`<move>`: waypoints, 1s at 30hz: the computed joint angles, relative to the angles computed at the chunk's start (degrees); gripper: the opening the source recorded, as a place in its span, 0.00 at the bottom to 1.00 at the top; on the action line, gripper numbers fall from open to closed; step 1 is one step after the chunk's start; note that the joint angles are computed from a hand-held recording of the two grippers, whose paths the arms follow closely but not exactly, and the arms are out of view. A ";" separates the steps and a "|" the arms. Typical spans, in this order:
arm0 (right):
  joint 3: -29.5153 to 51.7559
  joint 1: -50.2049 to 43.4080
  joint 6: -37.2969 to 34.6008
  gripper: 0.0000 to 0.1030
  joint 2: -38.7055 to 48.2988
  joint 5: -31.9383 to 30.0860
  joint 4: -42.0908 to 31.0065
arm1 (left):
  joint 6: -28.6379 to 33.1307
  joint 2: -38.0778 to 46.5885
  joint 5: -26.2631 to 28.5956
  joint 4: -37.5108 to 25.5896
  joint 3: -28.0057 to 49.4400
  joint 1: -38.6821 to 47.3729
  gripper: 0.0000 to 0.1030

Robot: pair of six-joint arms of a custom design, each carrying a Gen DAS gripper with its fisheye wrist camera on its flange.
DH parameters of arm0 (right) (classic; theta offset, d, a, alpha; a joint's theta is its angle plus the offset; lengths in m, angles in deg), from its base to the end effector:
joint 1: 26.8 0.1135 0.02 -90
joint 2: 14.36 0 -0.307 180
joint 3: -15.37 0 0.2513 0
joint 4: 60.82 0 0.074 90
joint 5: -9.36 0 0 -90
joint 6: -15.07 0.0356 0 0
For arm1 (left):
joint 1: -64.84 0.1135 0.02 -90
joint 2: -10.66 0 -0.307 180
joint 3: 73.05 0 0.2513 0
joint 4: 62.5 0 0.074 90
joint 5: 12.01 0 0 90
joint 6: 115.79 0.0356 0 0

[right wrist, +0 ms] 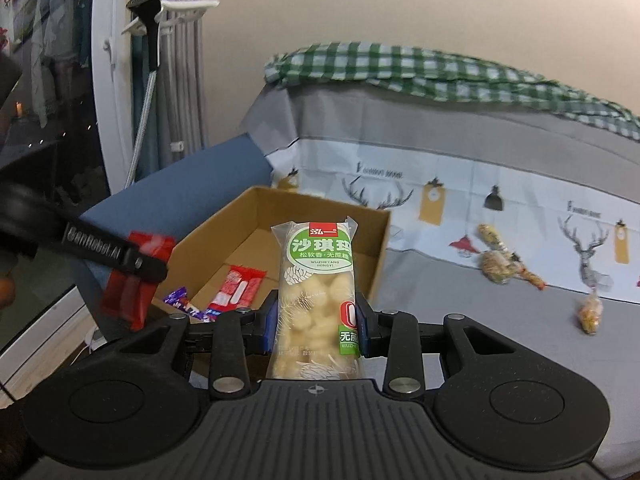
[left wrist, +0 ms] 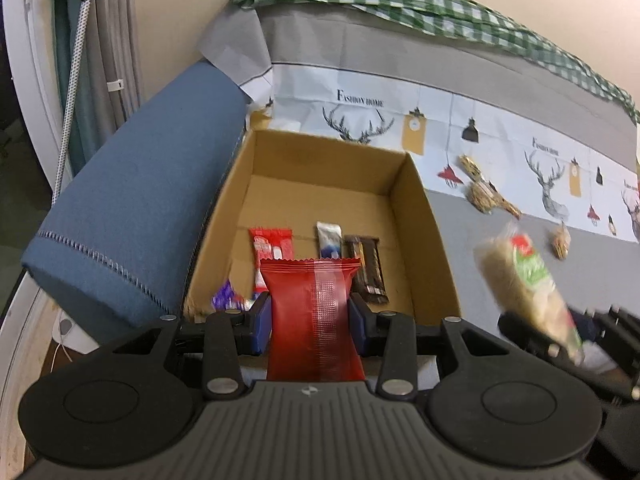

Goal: Organize snacks
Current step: 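Carry the red packet and bean snack over the cardboard box with both tools, then open both tools to drop the red packet and bean snack into the box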

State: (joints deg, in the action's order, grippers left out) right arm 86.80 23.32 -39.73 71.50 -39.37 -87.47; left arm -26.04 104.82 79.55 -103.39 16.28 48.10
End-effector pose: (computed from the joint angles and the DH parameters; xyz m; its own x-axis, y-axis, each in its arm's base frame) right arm 0.2214 0.2283 0.2909 -0.4930 0.0857 -0.8658 0.0321 0.9963 0.0803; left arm 0.3533 -0.1073 0.3201 -0.6869 0.2021 -0.6981 0.3031 0.9527 -0.0225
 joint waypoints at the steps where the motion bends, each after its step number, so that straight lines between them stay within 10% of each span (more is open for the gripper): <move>1: 0.67 -0.87 -0.79 0.37 0.86 -1.25 0.54 | -0.18 1.30 -0.09 -0.03 1.55 0.30 0.42; 30: 22.92 -20.24 -6.12 0.37 30.04 -19.81 2.98 | 0.04 42.22 -3.53 -16.38 47.11 0.67 0.43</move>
State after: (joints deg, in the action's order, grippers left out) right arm 109.72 3.08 -45.84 101.54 -59.18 -84.49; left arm -26.00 147.04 76.03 -119.77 63.39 48.77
